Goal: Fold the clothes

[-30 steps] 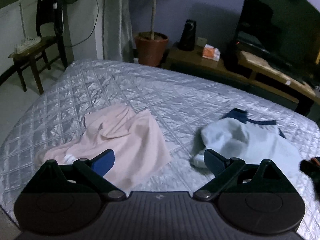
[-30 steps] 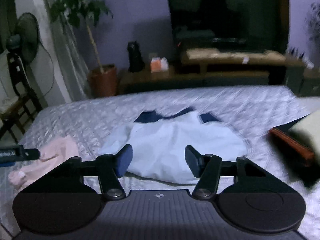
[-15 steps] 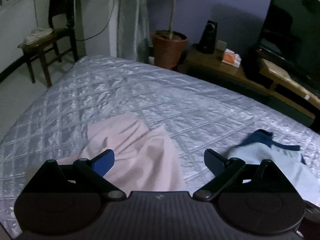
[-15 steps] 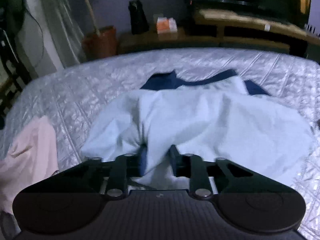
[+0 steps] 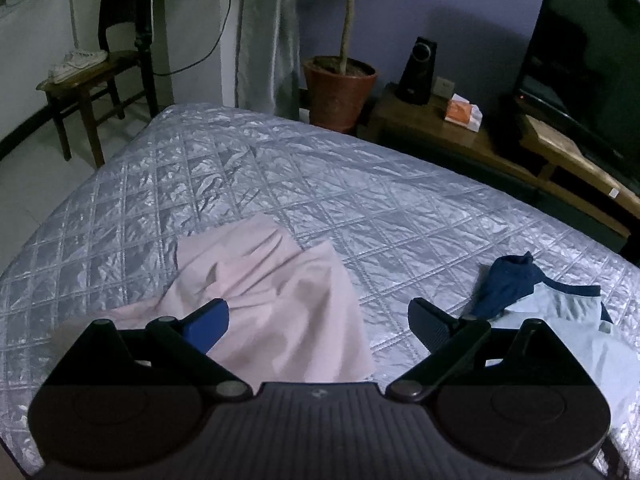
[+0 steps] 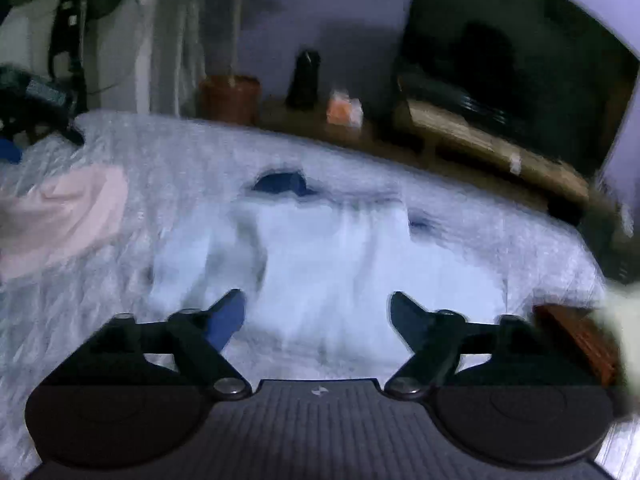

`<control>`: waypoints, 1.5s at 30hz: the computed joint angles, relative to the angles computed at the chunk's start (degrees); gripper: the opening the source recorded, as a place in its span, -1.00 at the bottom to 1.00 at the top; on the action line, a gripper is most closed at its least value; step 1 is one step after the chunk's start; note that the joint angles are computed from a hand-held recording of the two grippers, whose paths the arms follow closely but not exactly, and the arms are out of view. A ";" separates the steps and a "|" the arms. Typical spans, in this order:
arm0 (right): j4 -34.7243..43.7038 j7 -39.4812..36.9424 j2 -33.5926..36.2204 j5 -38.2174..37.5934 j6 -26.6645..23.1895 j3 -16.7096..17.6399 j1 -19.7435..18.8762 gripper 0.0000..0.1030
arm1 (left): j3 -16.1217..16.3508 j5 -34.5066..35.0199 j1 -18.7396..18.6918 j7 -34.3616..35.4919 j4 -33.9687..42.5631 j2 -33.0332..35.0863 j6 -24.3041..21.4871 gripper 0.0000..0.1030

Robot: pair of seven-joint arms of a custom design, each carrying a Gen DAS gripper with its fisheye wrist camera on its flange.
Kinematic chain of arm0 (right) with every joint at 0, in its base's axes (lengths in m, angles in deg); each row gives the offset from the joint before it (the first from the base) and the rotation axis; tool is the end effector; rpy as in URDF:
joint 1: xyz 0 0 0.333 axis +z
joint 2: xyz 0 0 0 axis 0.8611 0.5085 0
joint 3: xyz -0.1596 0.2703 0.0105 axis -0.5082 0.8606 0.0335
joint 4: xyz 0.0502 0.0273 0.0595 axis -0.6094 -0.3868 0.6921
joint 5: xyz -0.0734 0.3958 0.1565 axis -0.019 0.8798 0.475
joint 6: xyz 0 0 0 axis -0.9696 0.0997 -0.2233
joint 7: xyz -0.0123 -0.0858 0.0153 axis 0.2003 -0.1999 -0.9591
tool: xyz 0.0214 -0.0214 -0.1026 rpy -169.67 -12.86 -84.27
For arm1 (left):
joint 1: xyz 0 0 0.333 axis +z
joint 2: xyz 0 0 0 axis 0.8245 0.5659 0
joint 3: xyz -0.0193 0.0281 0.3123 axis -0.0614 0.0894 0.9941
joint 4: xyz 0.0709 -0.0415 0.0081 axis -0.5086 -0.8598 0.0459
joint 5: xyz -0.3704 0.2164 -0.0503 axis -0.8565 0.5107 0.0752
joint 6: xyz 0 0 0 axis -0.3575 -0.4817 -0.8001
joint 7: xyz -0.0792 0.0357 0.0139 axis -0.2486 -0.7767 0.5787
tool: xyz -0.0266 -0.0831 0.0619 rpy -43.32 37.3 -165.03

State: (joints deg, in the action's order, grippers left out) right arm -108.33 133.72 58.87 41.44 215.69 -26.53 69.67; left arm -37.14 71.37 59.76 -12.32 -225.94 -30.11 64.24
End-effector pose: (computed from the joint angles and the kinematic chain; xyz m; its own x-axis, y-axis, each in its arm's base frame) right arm 0.4051 0.2468 0.4973 0.2907 -0.9455 0.1468 -0.5910 -0.2980 -0.7496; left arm 0.4391 -0.0711 0.5302 0.3930 -0.9147 0.0941 -0.6830 -0.3589 -0.6362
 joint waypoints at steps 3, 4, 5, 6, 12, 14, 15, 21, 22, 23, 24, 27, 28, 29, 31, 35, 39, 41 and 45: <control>8.91 -1.78 10.52 3.77 1.71 -3.01 1.78 0.44 | 0.25 -0.46 -0.27 0.08 0.78 0.93 -0.30 0.85; 12.16 -2.04 13.56 1.93 0.32 -2.20 1.04 0.44 | 0.51 -0.78 -0.50 0.31 1.02 1.25 -0.24 0.85; 14.88 -2.43 16.30 -0.20 -0.74 -1.87 0.94 0.45 | 0.60 -0.89 -0.57 0.47 1.27 1.60 -0.17 0.85; 16.72 -3.37 18.53 -1.37 -1.07 -2.34 1.65 0.57 | 0.54 -0.86 -0.54 0.54 1.47 1.89 -0.22 0.86; 22.59 -5.32 26.82 0.43 -7.25 -6.59 6.85 -0.91 | 0.36 -0.92 -1.05 1.03 1.95 3.13 -1.14 0.86; 18.81 1.05 24.36 -2.30 -1.67 -8.11 7.06 -0.96 | 0.44 -0.92 -1.07 0.97 2.07 3.35 -1.55 0.86; 16.12 6.14 21.65 -6.43 0.71 -7.87 6.22 -0.96 | 0.54 -1.06 -1.10 0.84 2.09 3.38 -1.70 0.86; 1.44 11.70 5.42 -8.69 4.71 -6.60 3.71 -0.96 | 0.66 -1.21 -1.38 0.88 1.85 3.13 -1.88 0.86; -0.51 9.92 3.23 -6.49 4.03 -7.51 5.00 -0.96 | 0.63 -1.18 -1.38 0.86 1.84 3.14 -1.94 0.86; -2.38 8.31 1.02 -4.48 3.25 -8.35 6.24 -0.96 | 0.64 -1.19 -1.37 0.83 1.86 3.20 -2.01 0.86; -4.10 6.20 -1.35 -1.97 1.48 -9.61 8.35 -0.96 | 0.65 -1.19 -1.37 0.81 1.89 3.25 -2.07 0.86; -8.87 0.99 -8.88 4.20 -5.31 -11.71 13.34 -0.95 | 0.73 -1.32 -1.37 0.67 2.10 3.48 -2.41 0.86; -10.46 -0.45 -11.52 5.70 -8.14 -11.72 14.54 -0.95 | 0.88 -1.51 -1.51 0.79 2.15 3.54 -2.40 0.86; -11.12 -2.83 -13.05 9.34 -12.13 -13.74 17.37 -0.94 | 0.98 -1.64 -1.62 0.92 2.19 3.54 -2.36 0.86; -12.01 -6.19 -15.83 15.24 -18.85 -16.20 20.80 -0.94 | 0.96 -1.69 -1.78 1.13 2.17 3.44 -2.22 0.86; -13.54 -4.89 -21.00 16.01 -16.58 -11.21 16.40 -0.69 | 0.75 -1.71 -2.07 1.55 2.09 3.36 -2.21 0.86; -7.40 -7.56 -13.75 17.34 -9.50 -10.27 12.57 0.53 | 0.58 -1.84 -2.16 1.31 2.33 3.60 -2.43 0.86; -3.92 -8.66 -8.67 17.66 -5.28 -9.53 10.70 0.53 | 0.43 -1.73 -2.18 1.17 2.56 3.85 -2.45 0.86; 4.32 -10.81 2.79 18.76 -1.43 -8.50 9.56 0.65 | 0.30 -1.69 -2.41 0.88 2.86 4.29 -2.45 0.86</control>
State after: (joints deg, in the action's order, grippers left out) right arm -104.01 122.91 61.66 60.20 214.26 -35.03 79.24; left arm -36.84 69.67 57.36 -11.43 -223.08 -25.82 61.79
